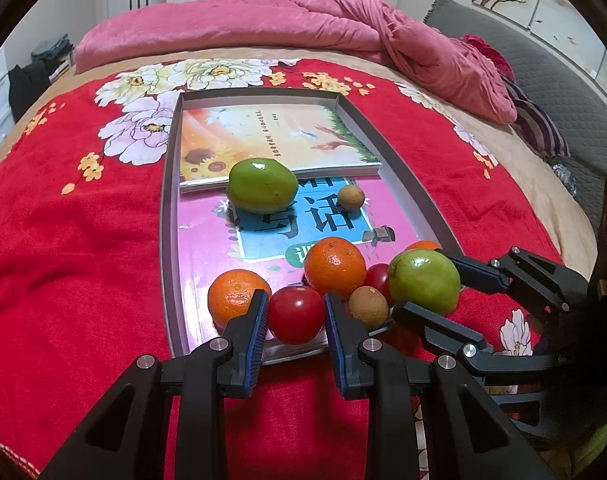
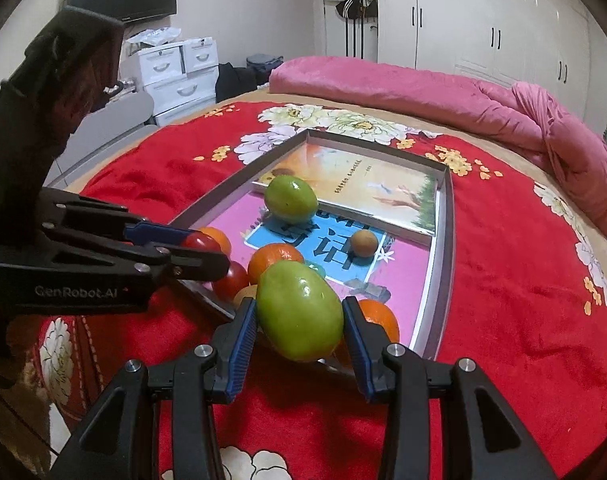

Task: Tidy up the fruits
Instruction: 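Lower the tomato with the left tool while the right tool lowers the green fruit, opening both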

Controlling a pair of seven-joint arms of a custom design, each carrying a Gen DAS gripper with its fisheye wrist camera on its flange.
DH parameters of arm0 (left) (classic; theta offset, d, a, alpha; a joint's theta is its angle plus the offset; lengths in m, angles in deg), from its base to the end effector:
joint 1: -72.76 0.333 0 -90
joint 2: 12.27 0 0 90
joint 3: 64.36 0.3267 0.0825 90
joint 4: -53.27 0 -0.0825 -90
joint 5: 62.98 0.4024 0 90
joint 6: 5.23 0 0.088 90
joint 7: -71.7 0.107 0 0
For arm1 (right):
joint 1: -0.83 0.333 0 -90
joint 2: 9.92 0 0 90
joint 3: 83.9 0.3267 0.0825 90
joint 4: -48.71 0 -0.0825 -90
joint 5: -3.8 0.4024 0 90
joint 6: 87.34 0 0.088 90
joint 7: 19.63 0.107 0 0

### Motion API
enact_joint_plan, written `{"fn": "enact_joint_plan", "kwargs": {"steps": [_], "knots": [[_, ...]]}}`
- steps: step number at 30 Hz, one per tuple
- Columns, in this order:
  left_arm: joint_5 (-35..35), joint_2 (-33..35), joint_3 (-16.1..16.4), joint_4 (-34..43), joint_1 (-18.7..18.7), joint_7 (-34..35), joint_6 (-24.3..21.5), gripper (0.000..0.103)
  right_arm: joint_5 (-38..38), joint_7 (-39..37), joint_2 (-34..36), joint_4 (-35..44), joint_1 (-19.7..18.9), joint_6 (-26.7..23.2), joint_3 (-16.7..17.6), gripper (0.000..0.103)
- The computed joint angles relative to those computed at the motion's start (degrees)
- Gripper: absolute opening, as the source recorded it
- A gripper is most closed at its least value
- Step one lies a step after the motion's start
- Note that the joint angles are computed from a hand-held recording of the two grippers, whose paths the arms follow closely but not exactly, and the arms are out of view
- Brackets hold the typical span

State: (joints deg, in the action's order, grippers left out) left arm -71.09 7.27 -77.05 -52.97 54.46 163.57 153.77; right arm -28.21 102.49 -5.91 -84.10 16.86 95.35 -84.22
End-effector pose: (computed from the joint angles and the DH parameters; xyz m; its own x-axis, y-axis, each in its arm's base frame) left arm 0.6045 -0.3394 0.4080 -0.4490 -0.8772 0.1699 -0.7863 0.2976 -0.5414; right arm 0.5339 0.2014 0.3951 0.2861 -0.9580 -0.0188 -0.6758 -0.1879 -0.7127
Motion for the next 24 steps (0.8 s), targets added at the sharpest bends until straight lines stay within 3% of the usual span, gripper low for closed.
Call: {"fn": "enact_joint_plan", "kwargs": {"steps": [6, 8, 11, 16, 24], "knots": [[-0.1, 0.0, 0.0, 0.0, 0.0, 0.0, 0.0, 0.029, 1.6, -0.9, -0.4, -0.6, -0.4, 0.4, 0.5, 0.05], [-0.4, 0.1, -0.1, 0.0, 0.1, 0.1, 0.0, 0.029, -2.0, 2.7, -0.7, -0.6, 0.8, 0.7, -1.4, 0.057], [-0.8, 0.0, -0.2, -0.1, 0.3, 0.3, 0.0, 0.029, -3.2, 4.1, -1.3, -1.1, 0.4, 1.8, -1.4, 0.058], [-1.2, 0.0, -0.4, 0.0, 0.4, 0.4, -0.3, 0.031, -16.7, 17.1, -1.8, 0.1, 1.3, 1.8, -4.3, 0.058], [-1.8, 0.0, -0.4, 0.2, 0.6, 0.8, -0.5, 0.036, -22.1, 22.8, -2.4, 0.5, -1.9, 2.4, -2.1, 0.063]]}}
